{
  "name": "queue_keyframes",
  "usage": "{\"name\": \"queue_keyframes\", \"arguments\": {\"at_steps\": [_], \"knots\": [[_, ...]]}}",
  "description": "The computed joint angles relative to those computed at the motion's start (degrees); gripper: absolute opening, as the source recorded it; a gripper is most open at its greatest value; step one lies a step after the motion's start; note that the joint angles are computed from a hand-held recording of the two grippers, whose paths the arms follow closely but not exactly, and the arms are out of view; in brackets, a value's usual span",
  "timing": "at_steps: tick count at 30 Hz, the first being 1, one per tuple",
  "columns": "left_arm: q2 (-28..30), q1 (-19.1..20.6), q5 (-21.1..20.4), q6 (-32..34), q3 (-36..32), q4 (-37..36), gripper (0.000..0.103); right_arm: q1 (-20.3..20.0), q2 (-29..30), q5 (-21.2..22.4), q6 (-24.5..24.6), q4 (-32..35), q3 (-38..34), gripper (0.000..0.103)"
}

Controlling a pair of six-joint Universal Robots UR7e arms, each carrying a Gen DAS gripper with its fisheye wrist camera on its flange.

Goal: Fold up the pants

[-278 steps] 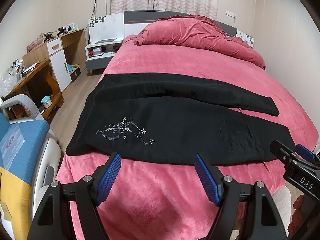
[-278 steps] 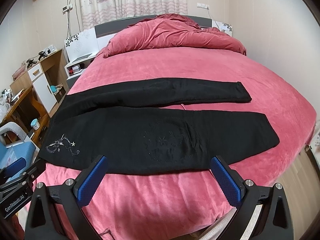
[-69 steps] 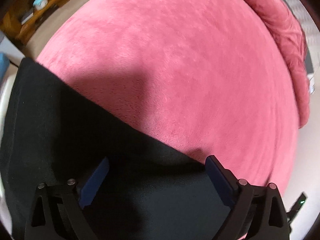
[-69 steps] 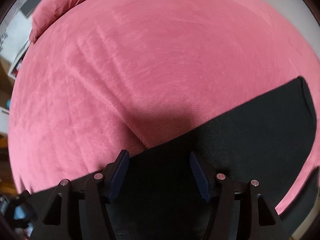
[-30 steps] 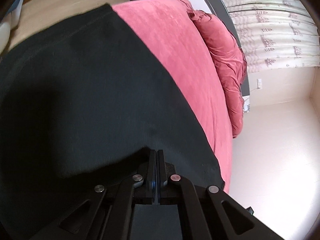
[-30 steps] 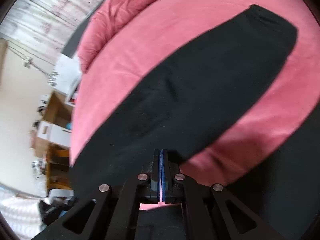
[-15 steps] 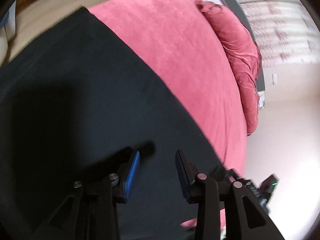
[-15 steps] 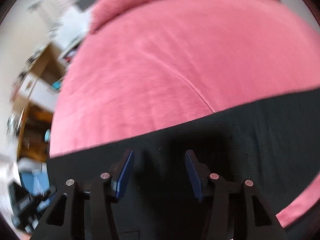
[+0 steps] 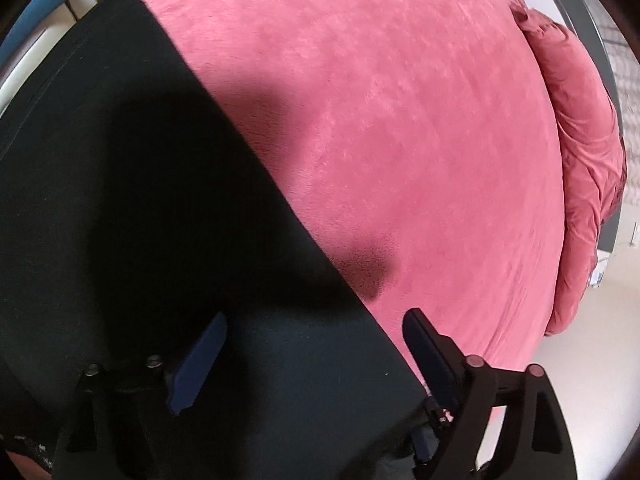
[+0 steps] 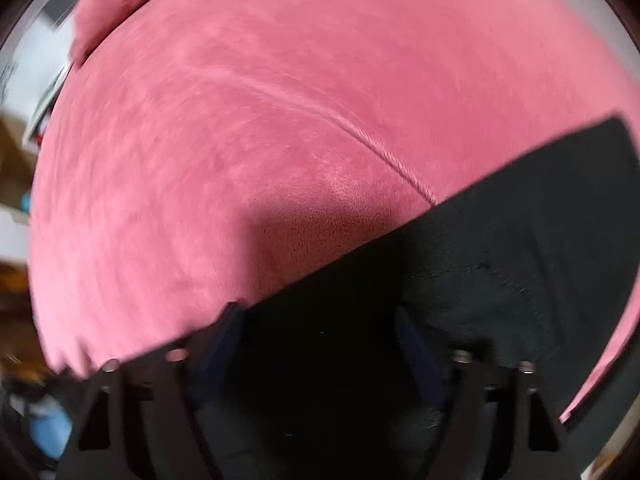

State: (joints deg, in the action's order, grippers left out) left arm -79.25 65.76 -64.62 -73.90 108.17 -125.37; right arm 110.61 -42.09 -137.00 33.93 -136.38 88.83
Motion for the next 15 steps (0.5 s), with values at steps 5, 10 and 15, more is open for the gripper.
{"name": "queue_keyframes", "arguments": {"at_steps": [5,10,15], "knots": [[-1.5,0.2,-1.4,4.5,2.0,-2.5,0.095,0.5,-2.8,1.5,-13.5,-14.3,7.6,0.006],[-3.0,0.4,-2.6,7.1,4.1,-5.8,0.094,1.7,-7.7,4.3,-21.4,-29.0,18.2,0.005],[-4.3,0.5,-3.5,7.5,5.9,-8.0,0.094,3.6,-10.4,4.7,-25.0,-41.6,28.3,0.005]]}}
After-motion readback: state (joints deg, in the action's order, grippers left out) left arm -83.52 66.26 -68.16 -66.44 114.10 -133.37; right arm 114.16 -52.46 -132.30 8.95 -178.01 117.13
